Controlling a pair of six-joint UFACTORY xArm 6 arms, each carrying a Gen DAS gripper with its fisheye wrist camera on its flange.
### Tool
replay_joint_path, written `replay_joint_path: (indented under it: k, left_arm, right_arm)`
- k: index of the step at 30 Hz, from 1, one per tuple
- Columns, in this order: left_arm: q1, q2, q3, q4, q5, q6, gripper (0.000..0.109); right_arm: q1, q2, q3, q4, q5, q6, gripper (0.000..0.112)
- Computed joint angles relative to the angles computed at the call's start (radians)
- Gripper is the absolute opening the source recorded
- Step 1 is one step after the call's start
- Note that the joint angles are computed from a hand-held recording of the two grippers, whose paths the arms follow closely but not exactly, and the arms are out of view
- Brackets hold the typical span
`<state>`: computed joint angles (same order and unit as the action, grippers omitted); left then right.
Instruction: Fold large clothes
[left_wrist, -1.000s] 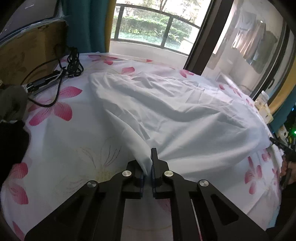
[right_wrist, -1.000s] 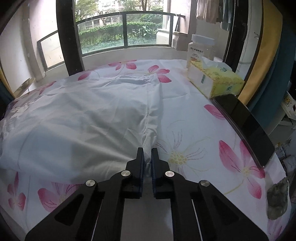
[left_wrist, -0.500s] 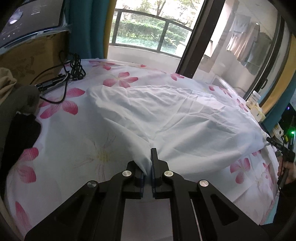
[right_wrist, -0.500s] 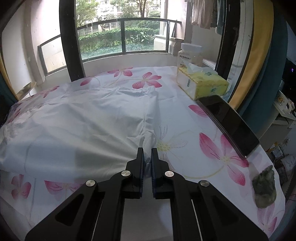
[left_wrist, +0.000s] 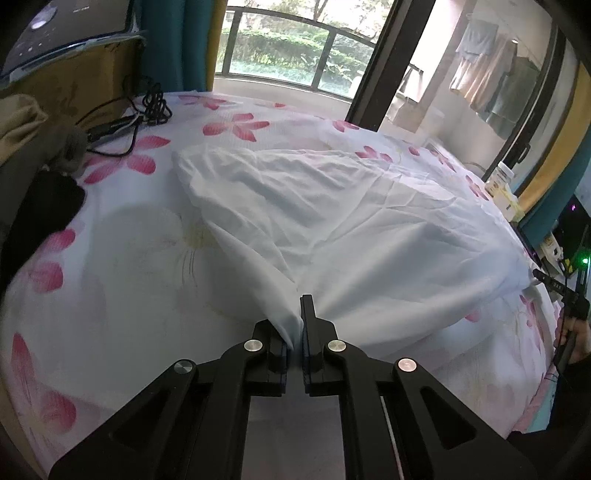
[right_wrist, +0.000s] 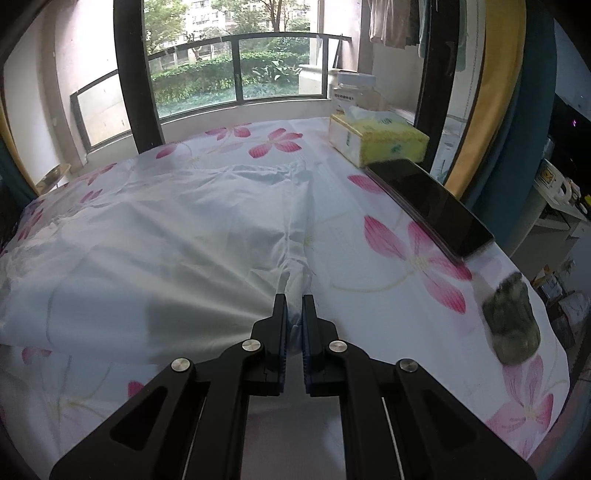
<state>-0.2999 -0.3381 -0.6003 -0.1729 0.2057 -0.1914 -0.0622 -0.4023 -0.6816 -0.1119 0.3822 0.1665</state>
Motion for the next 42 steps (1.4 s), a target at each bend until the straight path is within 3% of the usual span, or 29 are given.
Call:
replay_joint_path:
  k: [15, 26, 31, 33, 35, 42]
  left_arm:
    - [-0.031, -0.119, 0.136, -0.027, -0.024, -0.021, 0.007]
    - [-0.025, -0.17, 0.172, 0.243, -0.004, -0.283, 0.007]
    - [-0.026, -0.168, 0.12, 0.417, 0.103, -0.454, 0.014]
    - [-0.034, -0.174, 0.094, 0.587, 0.172, -0.6, 0.035]
    - [-0.054, -0.188, 0.068, 0.736, 0.24, -0.717, 0.044]
    - [-0.143, -0.194, -0.02, 0.779, 0.455, -0.72, 0.046]
  right_arm:
    - [-0.026, -0.136, 0.113, -0.016, 0.039, 0.023, 0.006]
    - [-0.038, -0.224, 0.191, 0.03, 0.032, -0.019, 0.006]
    - [-0.044, -0.25, 0.218, 0.083, 0.019, -0.077, 0.006]
    - [-0.044, -0.258, 0.23, 0.09, 0.006, -0.083, 0.006]
    - [-0.044, -0.263, 0.242, 0.089, -0.013, -0.09, 0.006]
    - [-0.05, -0.253, 0.224, 0.156, 0.015, -0.135, 0.009]
